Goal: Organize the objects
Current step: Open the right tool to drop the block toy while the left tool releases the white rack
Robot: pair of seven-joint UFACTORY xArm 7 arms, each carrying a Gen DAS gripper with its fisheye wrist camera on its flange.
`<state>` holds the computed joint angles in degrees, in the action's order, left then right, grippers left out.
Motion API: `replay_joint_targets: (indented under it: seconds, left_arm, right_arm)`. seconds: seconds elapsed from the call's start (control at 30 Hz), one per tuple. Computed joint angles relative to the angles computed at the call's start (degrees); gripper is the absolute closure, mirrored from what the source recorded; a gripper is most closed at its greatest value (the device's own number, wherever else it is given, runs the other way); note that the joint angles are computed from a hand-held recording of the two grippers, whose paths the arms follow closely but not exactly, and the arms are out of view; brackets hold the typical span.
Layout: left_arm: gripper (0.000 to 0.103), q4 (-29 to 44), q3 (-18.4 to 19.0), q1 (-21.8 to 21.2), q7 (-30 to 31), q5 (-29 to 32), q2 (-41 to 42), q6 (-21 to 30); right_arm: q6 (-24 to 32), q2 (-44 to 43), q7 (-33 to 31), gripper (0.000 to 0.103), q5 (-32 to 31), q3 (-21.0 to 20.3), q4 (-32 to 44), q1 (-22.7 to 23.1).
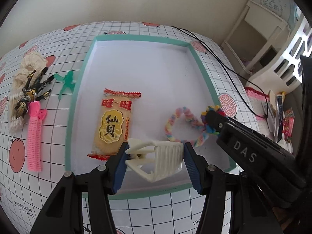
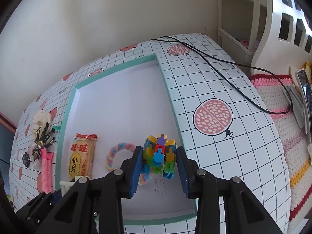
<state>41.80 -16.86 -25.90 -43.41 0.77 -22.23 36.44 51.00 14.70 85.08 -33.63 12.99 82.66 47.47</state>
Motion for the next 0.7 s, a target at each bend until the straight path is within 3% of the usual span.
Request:
replay_joint_targets:
  seconds: [0.3,0.43,0.7]
  left_arm:
    - [0.046,0.30,0.70,-0.54,1.72,-1.26,0.79,1.17]
    - [0.046,0.41,0.97,-0.75,2.45,-1.94,0.62,1.09]
    - [0.046,0.19,1.43,-0.39,2.99,-2.55,-1.29,0.39]
  right_arm:
    - [-0.63,-0.11,-0.25,0.064,0.37,0.01,-0.41,-0.10]
    - [-1.22,-0.74,0.57,0.055,-0.66,-0.06,-0.84,-0.05]
    - [-1.07,-1.53,2.37,0.055,-3.21,0.07,-0.50,0.17]
